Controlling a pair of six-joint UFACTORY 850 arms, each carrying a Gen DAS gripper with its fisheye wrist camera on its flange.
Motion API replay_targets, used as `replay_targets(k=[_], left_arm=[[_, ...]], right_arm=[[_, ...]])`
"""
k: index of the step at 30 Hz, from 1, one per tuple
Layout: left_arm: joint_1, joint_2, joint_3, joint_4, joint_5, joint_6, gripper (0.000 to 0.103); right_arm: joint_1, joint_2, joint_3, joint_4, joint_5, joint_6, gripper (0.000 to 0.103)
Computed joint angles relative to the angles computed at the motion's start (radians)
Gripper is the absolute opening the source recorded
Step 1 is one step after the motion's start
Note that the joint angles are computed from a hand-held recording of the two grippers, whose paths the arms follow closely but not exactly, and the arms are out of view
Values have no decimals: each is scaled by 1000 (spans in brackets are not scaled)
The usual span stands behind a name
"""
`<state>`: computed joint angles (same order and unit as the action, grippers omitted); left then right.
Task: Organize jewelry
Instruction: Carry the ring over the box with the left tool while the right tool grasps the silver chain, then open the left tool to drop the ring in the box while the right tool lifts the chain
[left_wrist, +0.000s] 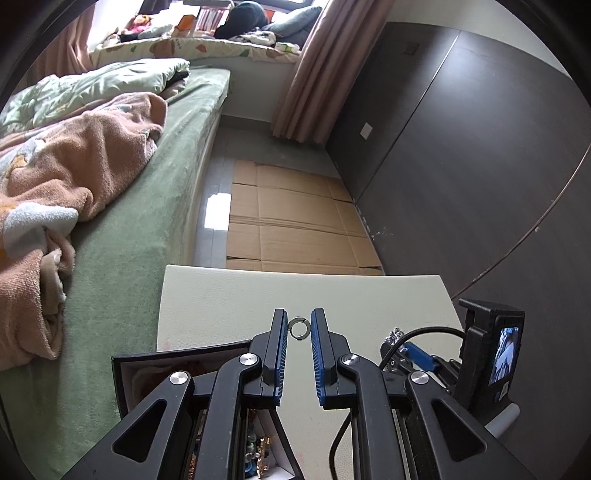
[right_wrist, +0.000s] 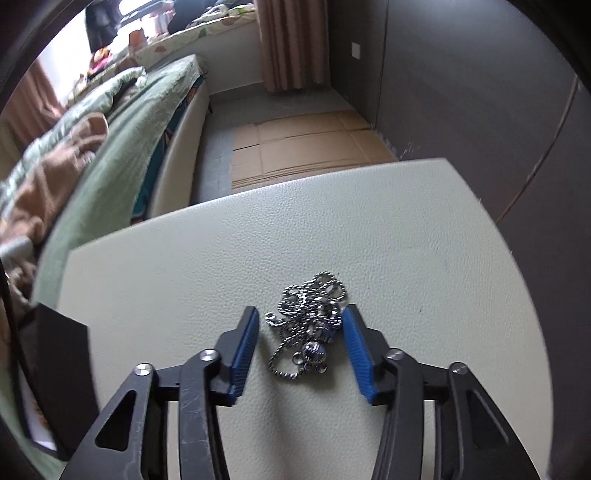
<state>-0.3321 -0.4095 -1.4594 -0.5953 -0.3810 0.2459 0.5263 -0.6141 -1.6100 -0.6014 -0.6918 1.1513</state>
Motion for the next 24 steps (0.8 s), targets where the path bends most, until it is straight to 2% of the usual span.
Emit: replay_targets(k=[1, 4, 7, 10, 14, 18, 24], left_arm=[[1, -1, -1, 1, -1, -1, 13], [2, 2, 0, 5, -1, -7, 13], [3, 15, 14, 5, 6, -9, 13], [7, 36, 36, 0, 16, -9, 13], [8, 65, 67, 23, 33, -36, 13], [10, 92, 94, 31, 44, -45, 13], [25, 130, 135, 38, 51, -42, 13]], right_arm=[[1, 3, 4, 2, 13, -15, 30], [-2, 11, 4, 43, 3, -60, 18], [-15, 41, 40, 99, 43, -64, 18], [-51, 98, 120, 262, 186, -126, 18], [-76, 176, 221, 417, 330, -213, 18], [-70, 225, 276, 475, 412, -246, 18], [-53, 267, 314, 554, 491, -316, 18]])
